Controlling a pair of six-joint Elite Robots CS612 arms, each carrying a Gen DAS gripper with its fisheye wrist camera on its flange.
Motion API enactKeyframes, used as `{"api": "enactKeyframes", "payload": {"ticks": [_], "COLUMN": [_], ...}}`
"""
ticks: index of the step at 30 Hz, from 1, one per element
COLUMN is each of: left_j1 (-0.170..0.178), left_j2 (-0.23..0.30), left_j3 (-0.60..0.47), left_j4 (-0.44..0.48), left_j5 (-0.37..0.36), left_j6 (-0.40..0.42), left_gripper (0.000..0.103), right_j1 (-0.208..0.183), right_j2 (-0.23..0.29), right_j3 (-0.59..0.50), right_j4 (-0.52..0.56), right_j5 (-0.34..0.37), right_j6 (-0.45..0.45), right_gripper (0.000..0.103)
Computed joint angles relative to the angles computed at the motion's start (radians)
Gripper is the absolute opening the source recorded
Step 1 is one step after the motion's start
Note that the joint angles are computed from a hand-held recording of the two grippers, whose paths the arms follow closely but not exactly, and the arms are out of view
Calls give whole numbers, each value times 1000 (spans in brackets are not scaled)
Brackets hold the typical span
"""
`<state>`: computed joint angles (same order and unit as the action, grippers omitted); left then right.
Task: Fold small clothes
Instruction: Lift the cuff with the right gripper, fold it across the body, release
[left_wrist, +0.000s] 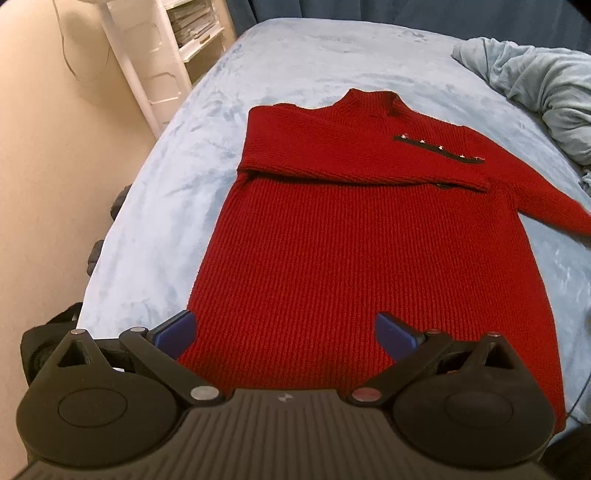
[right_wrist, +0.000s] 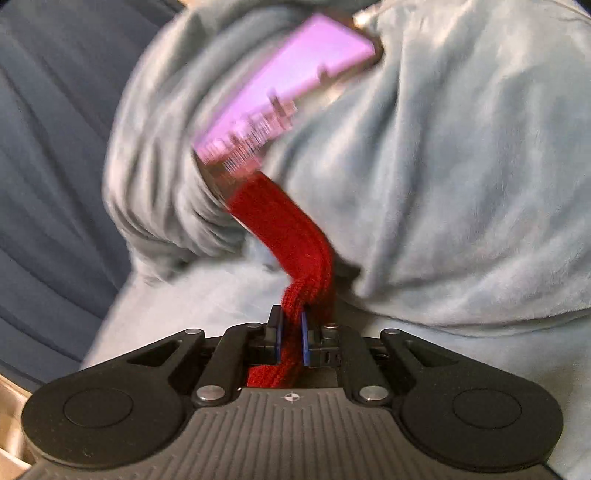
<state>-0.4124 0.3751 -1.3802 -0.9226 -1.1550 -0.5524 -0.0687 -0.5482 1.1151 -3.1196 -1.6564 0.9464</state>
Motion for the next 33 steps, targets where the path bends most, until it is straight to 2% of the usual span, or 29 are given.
{"api": "enactKeyframes", "payload": {"ticks": [3,6,8,10,12,14,17,19,20,21,22,24,26,29,33], "left_j1": [6,14,23,32,42,51,66,76,81,86,90,94,93,92,94], "left_j2": [3,7,10,15,22,27,33,34,34,34,34,40,51,59,71], "left_j3": [-7,-15,-20,-30,-48,-66,-91,-104,-110,-116,-121,-140,-156,-155,-153], "left_j4": [-7,-9,-7,-5,1,13,41,59,66,73,74,65,56,59,4], "left_j5": [-7,-14,-25,-32,-35,-28,-11,-4,-3,-3,-4,3,20,19,-20], "left_j6": [-6,-11,-20,-36,-54,-71,-115,-147,-162,-176,-182,-181,-167,-139,-137], "left_gripper": [103,103,103,103,103,103,103,103,103,103,103,103,103,103,103], "right_j1": [6,23,49,89,127,168,225,262,279,295,306,319,313,290,251], "right_j2": [10,14,28,75,135,204,302,340,337,314,279,224,160,72,-14], "right_j3": [-35,-68,-127,-251,-391,-549,-752,-815,-805,-760,-697,-573,-426,-247,-99], "right_j4": [112,110,99,95,45,18,9,46,94,185,260,322,270,218,196], "right_j5": [-22,-58,-110,-173,-171,-122,50,171,215,266,283,273,275,229,130], "right_j6": [24,-27,-165,-364,-538,-710,-910,-1004,-1047,-1103,-1142,-1169,-1165,-1117,-1031], "right_gripper": [10,10,10,9,9,9,10,11,26,56,67,66,67,68,69]}}
